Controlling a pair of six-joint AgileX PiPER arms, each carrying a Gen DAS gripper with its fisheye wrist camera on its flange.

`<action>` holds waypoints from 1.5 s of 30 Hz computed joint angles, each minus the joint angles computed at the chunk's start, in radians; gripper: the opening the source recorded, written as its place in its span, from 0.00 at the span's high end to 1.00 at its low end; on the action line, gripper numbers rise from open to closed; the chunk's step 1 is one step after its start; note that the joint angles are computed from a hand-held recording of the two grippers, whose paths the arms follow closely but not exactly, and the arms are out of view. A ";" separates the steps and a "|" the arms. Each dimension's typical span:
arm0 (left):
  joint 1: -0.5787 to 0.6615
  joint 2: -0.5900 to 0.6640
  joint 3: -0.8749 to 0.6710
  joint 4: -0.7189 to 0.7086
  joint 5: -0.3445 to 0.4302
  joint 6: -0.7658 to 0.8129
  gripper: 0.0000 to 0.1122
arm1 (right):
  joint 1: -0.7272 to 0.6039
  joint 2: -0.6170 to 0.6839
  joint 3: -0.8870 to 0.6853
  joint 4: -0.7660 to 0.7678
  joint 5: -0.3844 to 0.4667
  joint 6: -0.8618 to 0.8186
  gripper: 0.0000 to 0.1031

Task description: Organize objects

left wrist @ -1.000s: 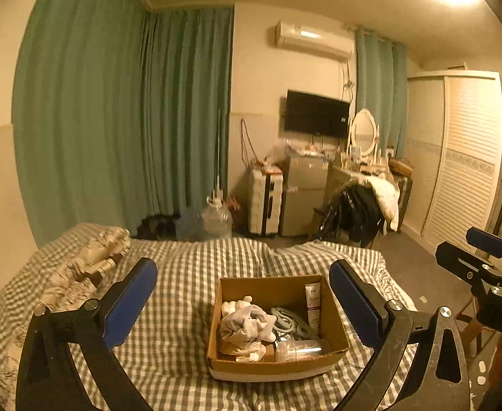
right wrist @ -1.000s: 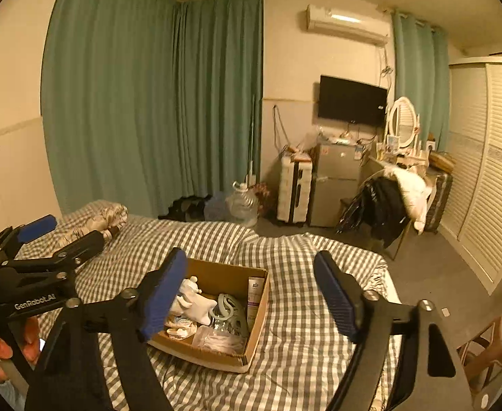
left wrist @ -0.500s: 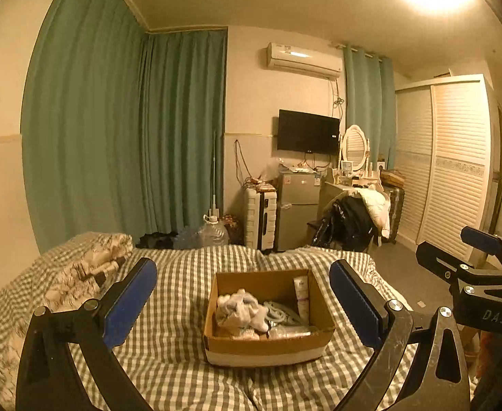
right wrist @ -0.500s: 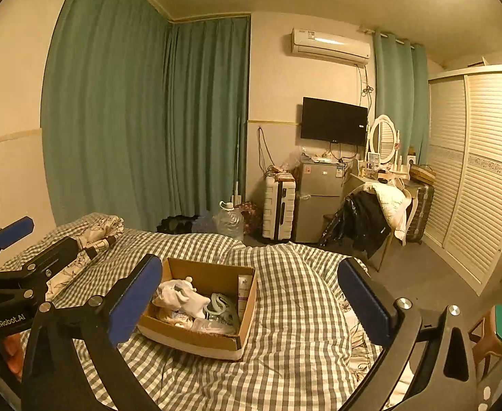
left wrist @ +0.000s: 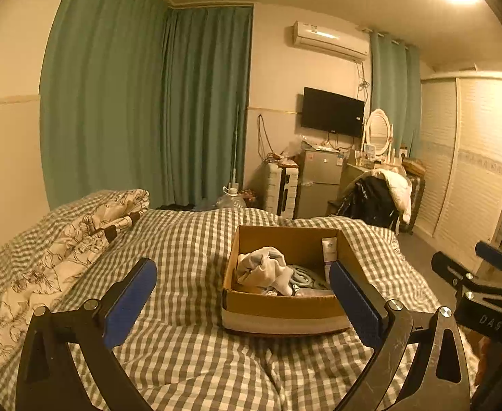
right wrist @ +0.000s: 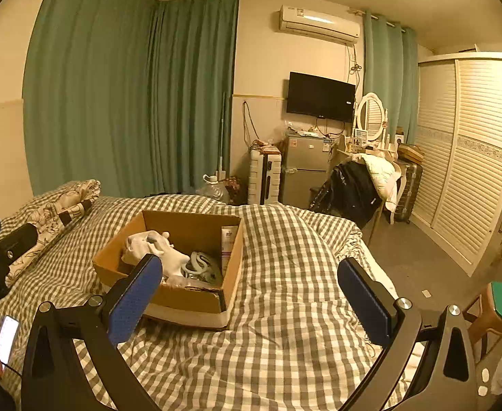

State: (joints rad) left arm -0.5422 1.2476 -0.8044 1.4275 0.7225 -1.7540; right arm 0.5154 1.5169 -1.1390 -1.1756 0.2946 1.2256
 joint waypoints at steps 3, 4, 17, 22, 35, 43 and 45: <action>-0.007 0.011 -0.010 -0.012 0.007 0.030 0.08 | 0.008 -0.009 0.010 -0.012 0.008 0.012 0.00; -0.008 0.012 -0.012 -0.015 0.006 0.031 0.08 | 0.011 -0.008 0.008 -0.005 0.012 0.004 0.00; -0.022 0.003 -0.022 -0.052 0.007 0.070 0.08 | 0.012 -0.016 0.005 0.035 0.022 -0.031 0.00; -0.023 0.008 -0.026 -0.059 0.006 0.072 0.08 | 0.012 -0.011 -0.001 0.053 0.022 -0.051 0.00; -0.018 0.006 -0.025 -0.071 0.000 0.083 0.08 | 0.040 0.005 -0.014 0.045 0.045 -0.045 0.00; -0.016 0.004 -0.024 -0.076 -0.007 0.088 0.08 | 0.047 0.011 -0.017 0.038 0.056 -0.036 0.00; -0.016 0.005 -0.022 -0.080 -0.007 0.090 0.08 | 0.048 0.011 -0.016 0.033 0.058 -0.032 0.00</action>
State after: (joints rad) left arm -0.5584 1.2530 -0.8267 1.3470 0.7160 -1.6643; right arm 0.5630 1.5282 -1.1551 -1.1423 0.3526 1.1940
